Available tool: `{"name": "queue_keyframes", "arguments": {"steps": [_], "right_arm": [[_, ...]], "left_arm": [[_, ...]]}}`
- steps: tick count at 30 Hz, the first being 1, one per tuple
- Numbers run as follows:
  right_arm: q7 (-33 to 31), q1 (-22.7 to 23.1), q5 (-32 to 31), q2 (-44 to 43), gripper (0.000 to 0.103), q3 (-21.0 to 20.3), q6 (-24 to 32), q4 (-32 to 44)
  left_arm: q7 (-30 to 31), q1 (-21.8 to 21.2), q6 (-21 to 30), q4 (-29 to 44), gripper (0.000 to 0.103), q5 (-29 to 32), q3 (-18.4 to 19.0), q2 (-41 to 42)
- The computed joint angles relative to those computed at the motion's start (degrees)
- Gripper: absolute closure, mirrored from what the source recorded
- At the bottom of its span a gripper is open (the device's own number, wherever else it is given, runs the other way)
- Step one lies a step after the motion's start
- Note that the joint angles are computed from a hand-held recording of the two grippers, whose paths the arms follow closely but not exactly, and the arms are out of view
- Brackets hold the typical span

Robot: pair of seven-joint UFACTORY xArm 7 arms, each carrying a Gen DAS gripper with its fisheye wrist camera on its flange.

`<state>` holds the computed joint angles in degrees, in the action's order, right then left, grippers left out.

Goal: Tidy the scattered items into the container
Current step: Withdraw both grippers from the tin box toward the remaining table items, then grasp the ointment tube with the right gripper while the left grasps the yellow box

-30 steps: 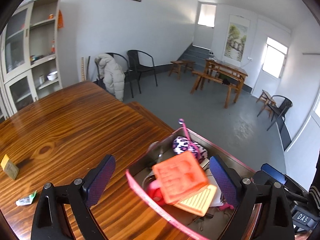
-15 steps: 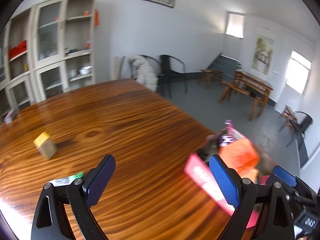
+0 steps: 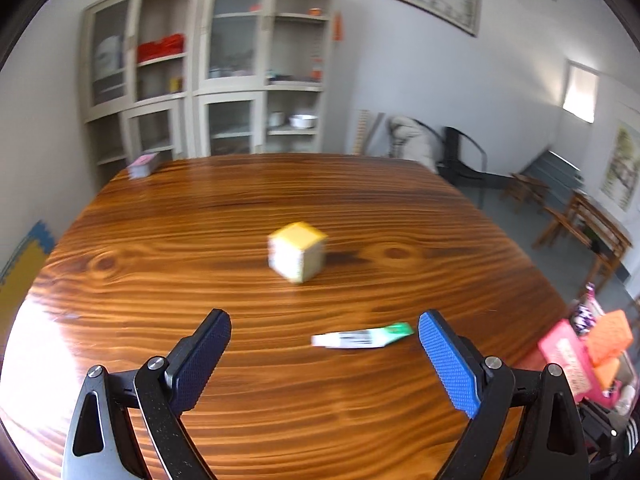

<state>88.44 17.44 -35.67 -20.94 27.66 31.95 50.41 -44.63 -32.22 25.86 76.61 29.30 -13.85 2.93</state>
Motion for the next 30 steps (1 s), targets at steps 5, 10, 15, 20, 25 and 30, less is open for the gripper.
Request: {"name": "queue_keyframes", "arguments": {"steps": [5, 10, 15, 20, 25, 30], "right_arm": [[-3.63, 1.13, -0.21, 11.86, 0.022, -2.83, -1.94, 7.77], [-6.19, 3.73, -0.17, 21.65, 0.022, -6.48, -0.73, 15.77], [-8.39, 6.45, 0.89, 27.66, 0.023, -10.64, 0.23, 21.21], [-9.8, 9.38, -0.77, 31.89, 0.023, -15.12, 0.61, 26.13], [-12.02, 13.35, -2.65, 36.15, 0.023, -19.54, 5.77, 32.38], [-17.31, 16.77, -2.98, 40.34, 0.023, -21.68, 13.0, 38.93]], "left_arm": [[0.82, 2.88, -1.46, -3.86, 0.006, -2.99, 1.25, -1.75], [1.93, 4.75, -0.91, -5.51, 0.006, -4.04, 1.5, -2.13], [3.31, 6.06, -1.15, -6.8, 0.006, -6.49, 1.58, -2.84], [3.9, 6.91, -1.12, -7.24, 0.006, -8.33, 1.46, -3.2], [3.79, 7.15, -0.41, -7.0, 0.006, -8.77, 1.35, -2.8], [3.95, 6.93, 0.62, -6.43, 0.006, -8.32, 1.38, -2.0]]}}
